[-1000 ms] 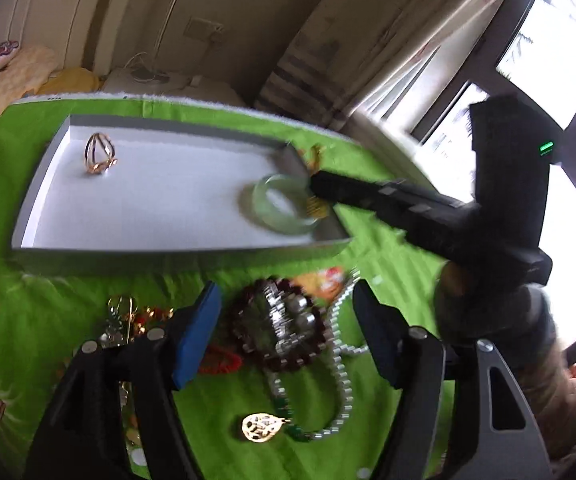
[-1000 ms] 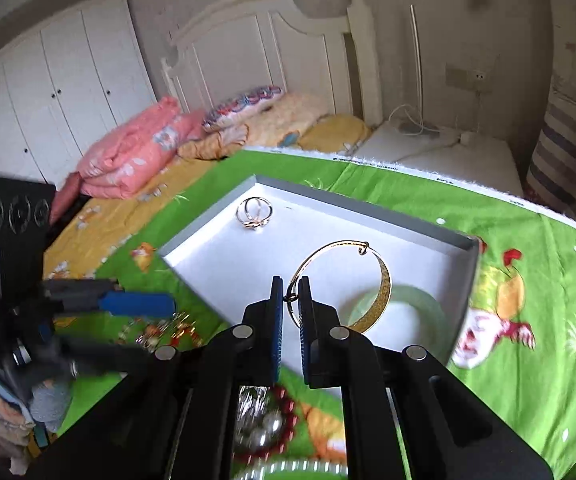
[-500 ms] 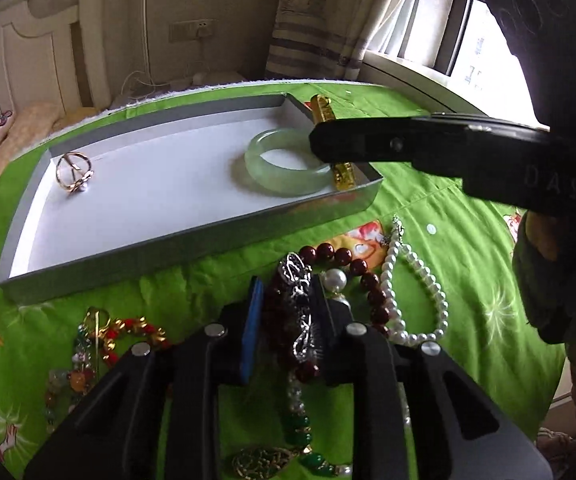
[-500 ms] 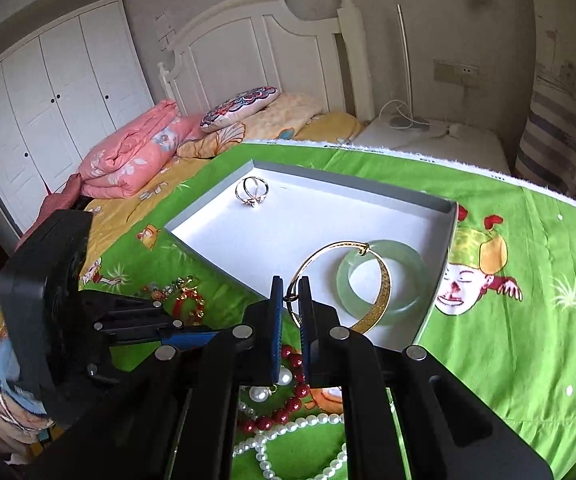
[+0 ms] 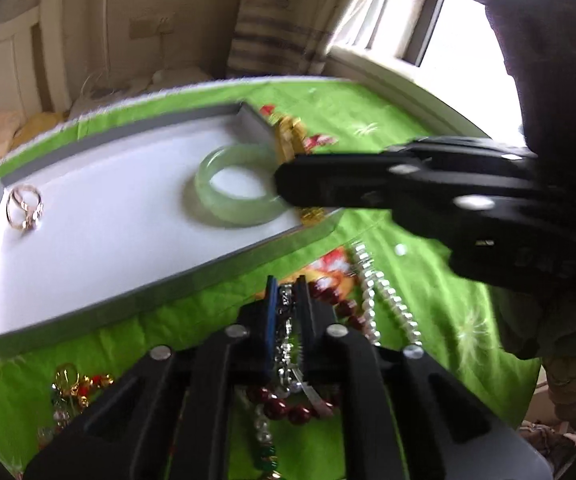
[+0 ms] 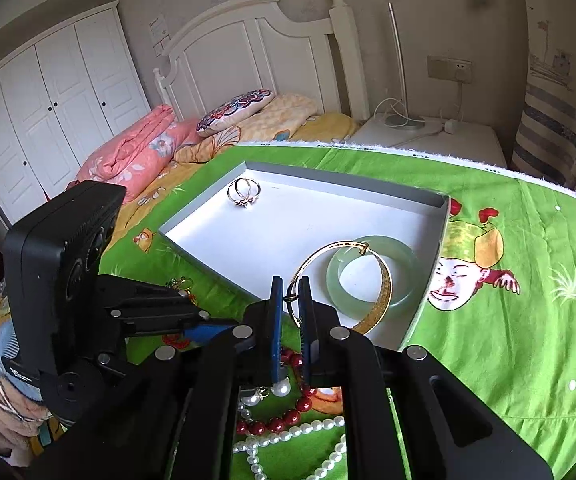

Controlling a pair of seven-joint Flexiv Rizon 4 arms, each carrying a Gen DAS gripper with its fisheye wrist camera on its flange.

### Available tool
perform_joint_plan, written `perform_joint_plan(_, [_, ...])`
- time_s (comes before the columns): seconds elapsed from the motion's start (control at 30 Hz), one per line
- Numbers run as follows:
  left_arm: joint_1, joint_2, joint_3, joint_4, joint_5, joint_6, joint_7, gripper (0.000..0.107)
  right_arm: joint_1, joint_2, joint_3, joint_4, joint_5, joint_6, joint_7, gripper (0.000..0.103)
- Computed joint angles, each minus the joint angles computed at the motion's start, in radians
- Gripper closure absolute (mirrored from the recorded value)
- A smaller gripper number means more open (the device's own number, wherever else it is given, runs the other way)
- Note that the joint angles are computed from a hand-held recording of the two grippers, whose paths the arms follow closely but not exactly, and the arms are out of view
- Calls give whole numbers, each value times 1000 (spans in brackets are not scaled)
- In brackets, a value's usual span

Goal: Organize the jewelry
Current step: 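Lower the gold bangle into the tray while the left tool carries the silver brooch there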

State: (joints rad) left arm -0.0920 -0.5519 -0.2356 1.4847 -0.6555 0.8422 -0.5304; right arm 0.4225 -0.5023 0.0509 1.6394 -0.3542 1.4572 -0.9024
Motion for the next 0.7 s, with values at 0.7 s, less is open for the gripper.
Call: perform_joint_plan(0.7, [45,-407,50,-691,104,-144,-547,95,-2,-372,113,-701,110,-523,-286,95])
